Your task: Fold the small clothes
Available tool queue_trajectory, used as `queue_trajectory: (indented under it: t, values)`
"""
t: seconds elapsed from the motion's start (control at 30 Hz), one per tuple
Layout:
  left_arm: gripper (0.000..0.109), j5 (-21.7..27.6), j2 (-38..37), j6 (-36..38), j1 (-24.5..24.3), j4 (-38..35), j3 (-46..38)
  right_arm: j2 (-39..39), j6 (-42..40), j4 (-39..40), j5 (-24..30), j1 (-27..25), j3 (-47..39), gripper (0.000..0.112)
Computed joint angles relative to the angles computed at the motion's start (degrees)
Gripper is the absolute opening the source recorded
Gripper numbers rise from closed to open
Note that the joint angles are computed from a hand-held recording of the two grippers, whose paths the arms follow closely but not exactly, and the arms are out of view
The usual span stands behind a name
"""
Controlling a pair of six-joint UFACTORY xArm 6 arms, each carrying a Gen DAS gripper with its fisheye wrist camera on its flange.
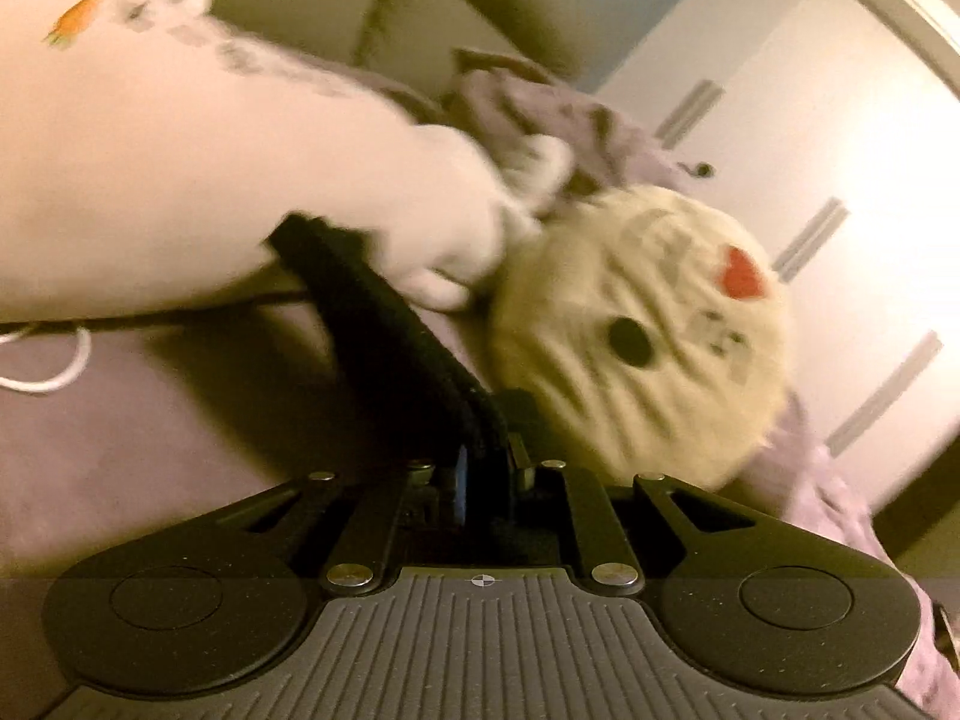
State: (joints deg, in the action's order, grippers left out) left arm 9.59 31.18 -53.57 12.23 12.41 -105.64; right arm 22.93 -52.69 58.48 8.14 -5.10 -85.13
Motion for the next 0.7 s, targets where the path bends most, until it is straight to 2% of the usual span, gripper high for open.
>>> queue_trajectory:
  t: [0.07, 0.17, 0.27, 0.33, 0.4, 0.43, 0.47, 0.53, 0.57, 0.6, 0.7]
  values:
    - [0.013, -0.87, -1.63, 5.68, -2.30, -4.44, 0.88, 0.06, -0.40, 0.42, 0.12, -0.06, -0.10, 0.065]
    - [0.013, -0.68, -2.41, 17.31, -6.99, -14.84, -0.56, 0.02, -0.98, 1.17, 0.27, -0.10, -0.14, 0.066]
    - [0.013, 1.58, -2.19, 28.52, -12.87, -22.53, -3.27, -0.11, -1.52, 1.92, 0.44, -0.12, -0.13, 0.066]
    - [0.014, 6.79, -1.17, 33.94, -17.20, -25.63, -6.34, -0.11, -1.89, 2.46, 0.69, -0.22, -0.22, 0.066]
    - [0.016, 9.65, -0.72, 36.41, -20.73, -24.39, -7.12, -0.13, -2.37, 3.17, 0.98, -0.34, -0.34, 0.066]
    - [0.019, 12.87, -0.32, 37.05, -22.70, -21.81, -8.01, -0.17, -2.73, 3.71, 1.25, -0.44, -0.39, 0.066]
    - [0.024, 14.41, -0.44, 36.13, -24.35, -18.90, -7.56, -0.21, -3.20, 4.46, 1.61, -0.57, -0.48, 0.066]
    - [0.041, 13.79, -2.69, 34.65, -26.59, -15.23, -2.85, -0.21, -3.88, 5.51, 2.21, -0.80, -0.70, 0.066]
    - [0.056, 13.18, -4.39, 32.66, -27.46, -12.99, 0.43, -0.24, -4.08, 5.83, 2.45, -0.88, -0.75, 0.066]
    - [0.064, 12.31, -6.13, 29.83, -27.86, -10.45, 3.64, -0.28, -4.39, 6.32, 2.75, -0.98, -0.82, 0.066]
    - [0.072, 11.01, -12.90, 16.23, -27.97, 2.68, 14.20, -0.59, -2.94, 4.73, 3.01, -0.97, -0.62, 0.068]
